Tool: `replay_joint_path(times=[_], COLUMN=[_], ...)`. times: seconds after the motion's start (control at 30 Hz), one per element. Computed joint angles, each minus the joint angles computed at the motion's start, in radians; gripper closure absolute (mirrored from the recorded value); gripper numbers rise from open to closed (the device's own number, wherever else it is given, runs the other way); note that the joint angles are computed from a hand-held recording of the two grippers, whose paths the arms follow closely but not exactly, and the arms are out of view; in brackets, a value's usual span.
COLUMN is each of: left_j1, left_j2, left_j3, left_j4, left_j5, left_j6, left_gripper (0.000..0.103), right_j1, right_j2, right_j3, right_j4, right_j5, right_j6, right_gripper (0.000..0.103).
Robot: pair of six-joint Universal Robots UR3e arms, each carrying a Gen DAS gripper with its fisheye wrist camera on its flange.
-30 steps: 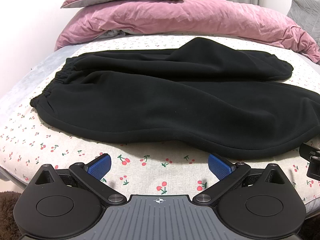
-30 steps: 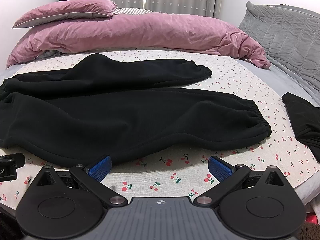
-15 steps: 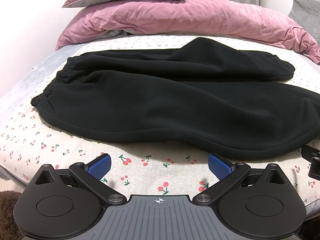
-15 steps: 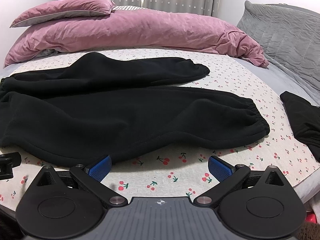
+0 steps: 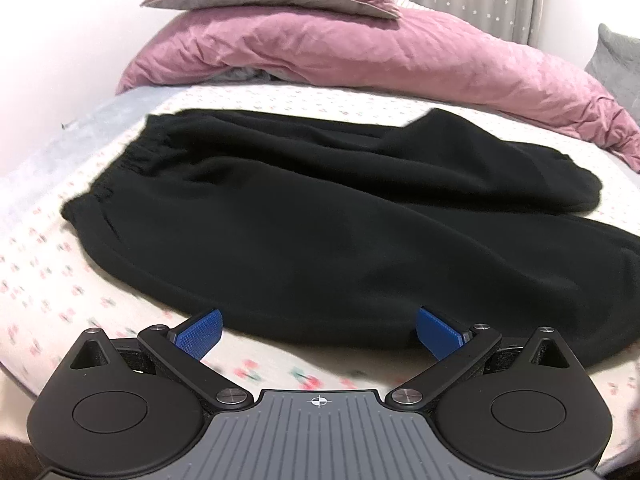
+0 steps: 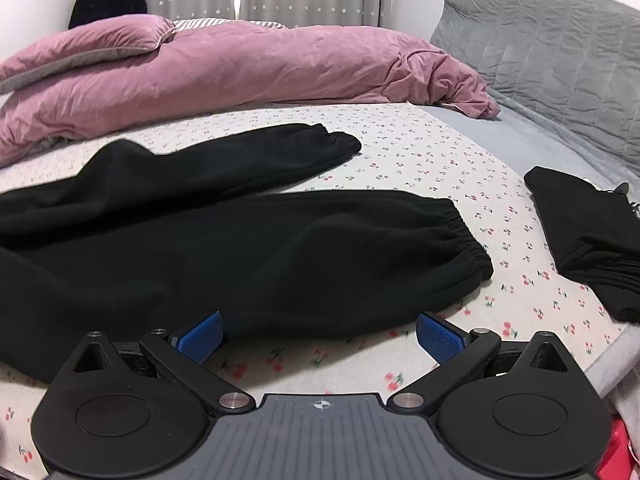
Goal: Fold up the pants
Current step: 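Close the left tool on the elastic waistband while the right tool grasps it too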
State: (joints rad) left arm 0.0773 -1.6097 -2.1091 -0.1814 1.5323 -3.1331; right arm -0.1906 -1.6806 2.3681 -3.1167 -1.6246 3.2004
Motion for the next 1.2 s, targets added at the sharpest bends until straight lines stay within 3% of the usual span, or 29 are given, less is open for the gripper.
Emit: replay_joint_path(times=[0.27, 0.4, 0.5, 0.63, 0.67, 0.77, 0.9, 1.0, 1.07, 1.13, 1.2], left_j1=[0.230, 0.357, 0.457, 0.562, 0.579, 0.596, 0.597, 0.597, 0.578, 0.566, 0.554], left_j2=[-0.004, -0.068, -0.119, -0.144, -0.141, -0.143, -0.146, -0.164, -0.176, -0.169, -0.145], left_j3=[0.095, 0.123, 0.113, 0.025, 0.013, 0.005, -0.001, 0.021, 0.043, 0.038, 0.024], left_j4=[-0.123, -0.098, -0.066, 0.071, 0.085, 0.070, 0.055, 0.030, 0.022, 0.032, 0.055], left_j5=[-0.088, -0.159, -0.249, -0.401, -0.433, -0.496, -0.515, -0.530, -0.489, -0.461, -0.422], left_j6=[0.045, -0.027, -0.109, -0.211, -0.220, -0.218, -0.213, -0.201, -0.195, -0.196, -0.188], left_gripper=[0.000, 0.000, 0.003, 0.016, 0.029, 0.055, 0.076, 0.090, 0.100, 0.101, 0.102], right_j1=[-0.190, -0.307, -0.360, -0.534, -0.592, -0.699, -0.718, -0.689, -0.668, -0.676, -0.690], right_j2=[-0.026, -0.014, 0.010, -0.009, -0.016, -0.011, 0.019, 0.053, 0.089, 0.094, 0.072], right_j3=[-0.058, -0.053, -0.051, 0.006, 0.026, 0.072, 0.103, 0.096, 0.074, 0.071, 0.084], right_j4=[0.130, 0.154, 0.166, 0.200, 0.216, 0.208, 0.120, 0.061, 0.038, 0.037, 0.035], right_j5=[0.161, 0.249, 0.252, 0.437, 0.516, 0.661, 0.690, 0.650, 0.620, 0.633, 0.636], right_j6=[-0.094, -0.068, -0.003, 0.064, 0.077, 0.116, 0.180, 0.218, 0.257, 0.269, 0.274], right_gripper=[0.000, 0.000, 0.000, 0.000, 0.000, 0.003, 0.025, 0.058, 0.084, 0.096, 0.098])
